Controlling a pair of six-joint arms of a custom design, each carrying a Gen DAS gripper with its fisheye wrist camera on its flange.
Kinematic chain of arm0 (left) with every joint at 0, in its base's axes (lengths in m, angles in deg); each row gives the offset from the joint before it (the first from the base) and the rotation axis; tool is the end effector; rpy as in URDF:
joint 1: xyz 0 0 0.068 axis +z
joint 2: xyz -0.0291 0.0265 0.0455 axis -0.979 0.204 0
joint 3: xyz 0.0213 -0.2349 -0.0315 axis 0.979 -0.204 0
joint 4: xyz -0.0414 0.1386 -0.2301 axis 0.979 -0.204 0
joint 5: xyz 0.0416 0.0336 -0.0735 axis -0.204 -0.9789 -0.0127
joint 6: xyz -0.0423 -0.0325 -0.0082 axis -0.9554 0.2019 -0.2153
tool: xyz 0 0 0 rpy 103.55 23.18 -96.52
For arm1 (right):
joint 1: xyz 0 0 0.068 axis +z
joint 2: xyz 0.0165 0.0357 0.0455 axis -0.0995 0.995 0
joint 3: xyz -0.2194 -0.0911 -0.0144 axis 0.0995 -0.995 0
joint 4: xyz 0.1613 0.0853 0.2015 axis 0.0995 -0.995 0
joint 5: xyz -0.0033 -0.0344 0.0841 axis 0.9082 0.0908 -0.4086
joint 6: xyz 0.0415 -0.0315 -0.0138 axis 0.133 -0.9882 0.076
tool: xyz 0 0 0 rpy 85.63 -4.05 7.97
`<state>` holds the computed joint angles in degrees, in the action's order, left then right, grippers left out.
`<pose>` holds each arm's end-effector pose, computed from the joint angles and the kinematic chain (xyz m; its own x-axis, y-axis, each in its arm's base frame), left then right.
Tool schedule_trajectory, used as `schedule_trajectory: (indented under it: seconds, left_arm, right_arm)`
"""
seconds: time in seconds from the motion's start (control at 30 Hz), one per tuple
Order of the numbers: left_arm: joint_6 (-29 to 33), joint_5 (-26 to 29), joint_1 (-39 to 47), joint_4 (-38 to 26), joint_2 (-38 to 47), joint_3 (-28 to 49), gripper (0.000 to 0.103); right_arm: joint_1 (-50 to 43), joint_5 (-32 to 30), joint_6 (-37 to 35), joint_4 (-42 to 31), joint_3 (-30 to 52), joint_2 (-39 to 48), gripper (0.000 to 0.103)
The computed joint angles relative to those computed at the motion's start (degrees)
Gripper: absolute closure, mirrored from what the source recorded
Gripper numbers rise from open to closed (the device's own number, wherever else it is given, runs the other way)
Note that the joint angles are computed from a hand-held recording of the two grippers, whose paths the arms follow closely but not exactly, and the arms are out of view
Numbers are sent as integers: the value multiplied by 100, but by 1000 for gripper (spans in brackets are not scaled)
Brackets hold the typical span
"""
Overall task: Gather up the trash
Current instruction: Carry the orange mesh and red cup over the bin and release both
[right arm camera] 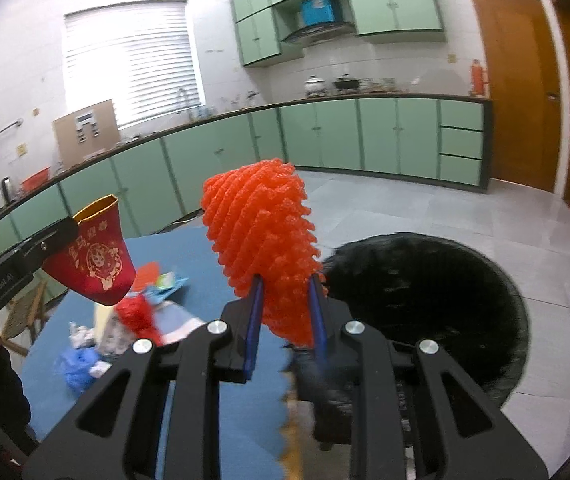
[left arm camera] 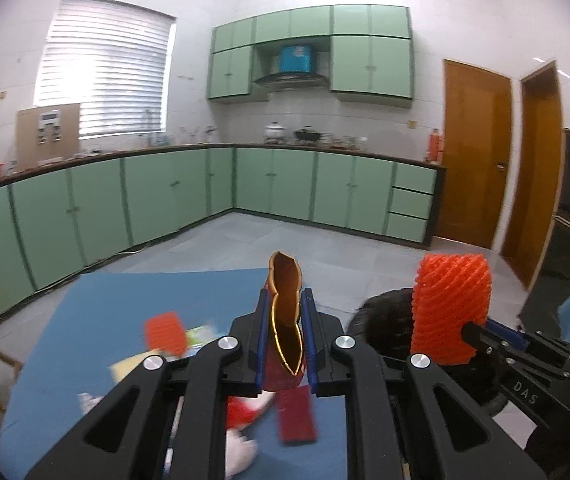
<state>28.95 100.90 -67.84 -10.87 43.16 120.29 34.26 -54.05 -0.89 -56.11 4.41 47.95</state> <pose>0.1842 0.0195 0.2758 -0.3625 0.0299 -0.9315 0.2318 0.9710 -0.0590 0.1691 0.1177 0.2443 -0.4793 0.1113 -0.8706 0.0005 0.9920 0.1266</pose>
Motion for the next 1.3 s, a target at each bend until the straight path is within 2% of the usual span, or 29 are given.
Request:
schedule_trajectory:
  seconds: [0.2, 0.37, 0.57, 0.7, 0.77, 0.83, 0.87, 0.9, 0.97, 1.03, 1.07, 1.1, 1.23, 1.3]
  left_arm:
    - [-563, -831, -1574, 383, 574, 163, 88]
    - [-864, -1324, -2552, 899, 1260, 321, 88]
    - [-1139, -1628, -3254, 1523, 2691, 839, 88]
    - [-1270, -1774, -3574, 1661, 3572, 1286, 87]
    - [-1285, -1711, -3635, 1712, 3888, 1476, 85]
    - [-1274, -1666, -3618, 1832, 4030, 1496, 74]
    - [-1259, -1593, -3613, 1815, 4155, 1594, 67]
    - [-1279, -1675, -3671, 1825, 4214, 1635, 52]
    - [-1255, -1659, -3632, 1856, 4245, 1656, 49]
    - [-1228, -1617, -3551, 1772, 4217, 1682, 46]
    - [-1230, -1612, -3503, 1754, 4177, 1662, 45]
    - [-1208, -1569, -3375, 1673, 4067, 1635, 43]
    - [-1064, -1542, -2937, 1448, 3683, 1507, 34]
    - [-903, -1492, -2649, 1305, 3353, 1350, 32]
  right_arm:
    - [-967, -348, -251, -399, -361, -761, 82]
    - [-2225, -1072, -633, -404, -746, -1153, 82]
    - [-3557, -1856, -1105, 50, -1079, -828, 82]
    - [-4140, -2263, -1191, 412, -1263, -494, 82]
    - [-4391, -2454, -1297, 533, -1325, -396, 79]
    - [-4484, -2469, -1357, 667, -1361, -215, 77]
    - [-4499, -2468, -1355, 723, -1373, -133, 70]
    - [-4536, -2475, -1357, 776, -1407, -79, 62]
    - [-4505, -2374, -1322, 825, -1417, -3, 48]
    - [-4497, -2257, -1291, 775, -1500, -136, 28]
    - [-4415, -2095, -1216, 720, -1508, -185, 12]
    - [-4265, -1854, -1072, 591, -1510, -287, 10]
    - [-3890, -1685, -749, 393, -1365, -449, 9]
    - [-3539, -1561, -578, 352, -1252, -528, 9]
